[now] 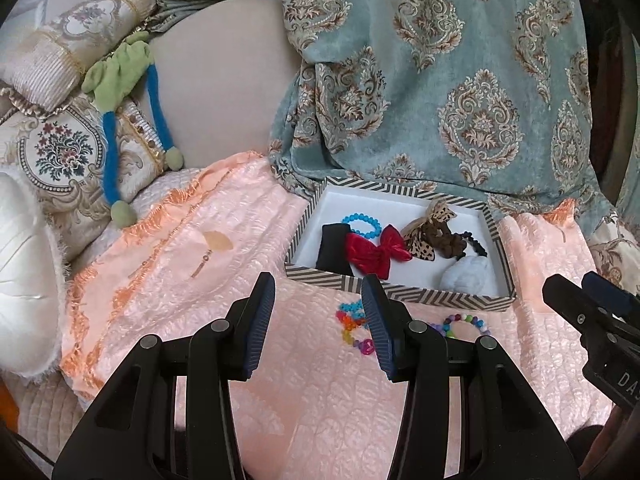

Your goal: Organize jewelry

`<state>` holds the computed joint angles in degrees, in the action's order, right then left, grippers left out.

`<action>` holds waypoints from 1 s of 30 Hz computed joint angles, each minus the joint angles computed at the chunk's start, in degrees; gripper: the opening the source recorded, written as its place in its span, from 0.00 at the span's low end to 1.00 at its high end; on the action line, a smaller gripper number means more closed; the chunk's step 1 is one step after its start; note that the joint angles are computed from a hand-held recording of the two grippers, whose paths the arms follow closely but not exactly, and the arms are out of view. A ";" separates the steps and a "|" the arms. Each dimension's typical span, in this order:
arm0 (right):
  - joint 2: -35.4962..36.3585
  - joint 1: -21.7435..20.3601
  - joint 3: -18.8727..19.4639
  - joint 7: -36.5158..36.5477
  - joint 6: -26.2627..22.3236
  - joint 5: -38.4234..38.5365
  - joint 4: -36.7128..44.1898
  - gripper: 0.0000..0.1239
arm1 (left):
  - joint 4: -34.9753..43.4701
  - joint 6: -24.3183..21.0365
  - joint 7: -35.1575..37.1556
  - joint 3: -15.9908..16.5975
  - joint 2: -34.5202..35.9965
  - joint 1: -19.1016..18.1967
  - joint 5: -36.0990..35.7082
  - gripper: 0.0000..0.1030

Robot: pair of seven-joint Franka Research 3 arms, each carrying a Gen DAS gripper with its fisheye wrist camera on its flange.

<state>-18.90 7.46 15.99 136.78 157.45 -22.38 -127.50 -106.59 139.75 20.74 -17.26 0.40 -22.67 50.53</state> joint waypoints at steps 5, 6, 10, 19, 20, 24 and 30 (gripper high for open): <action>-1.44 -0.18 1.01 0.78 -0.68 -1.04 -0.56 0.62 | -1.82 -0.25 -0.98 -0.54 -1.81 -0.12 0.26 0.43; -1.79 -0.17 1.16 0.84 -0.78 -1.18 -0.75 0.62 | -2.00 -0.33 -1.11 -0.65 -2.03 -0.08 0.35 0.43; -3.33 -0.53 1.91 1.67 -1.01 -1.54 -1.67 0.62 | -3.24 -1.03 -2.56 -1.36 -3.61 -0.02 1.62 0.43; -7.75 -1.69 3.40 3.46 -2.95 -0.89 -4.26 0.63 | -6.82 -0.52 -3.33 -2.83 -8.18 0.78 1.30 0.44; -8.31 -1.82 3.70 3.51 -3.44 -0.88 -4.52 0.63 | -7.16 -0.40 -3.54 -3.04 -8.63 0.94 1.33 0.44; -9.81 -2.09 4.45 3.38 -4.39 -0.65 -5.07 0.63 | -8.31 0.23 -3.90 -3.82 -10.27 1.52 1.42 0.44; -11.37 -2.60 5.55 3.21 -5.34 -0.91 -5.32 0.65 | -9.87 1.39 -4.48 -4.53 -11.77 2.21 0.89 0.44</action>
<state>-30.27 4.86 21.54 139.99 152.11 -23.29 -132.83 -116.47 141.14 16.26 -21.79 -11.37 -20.46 51.42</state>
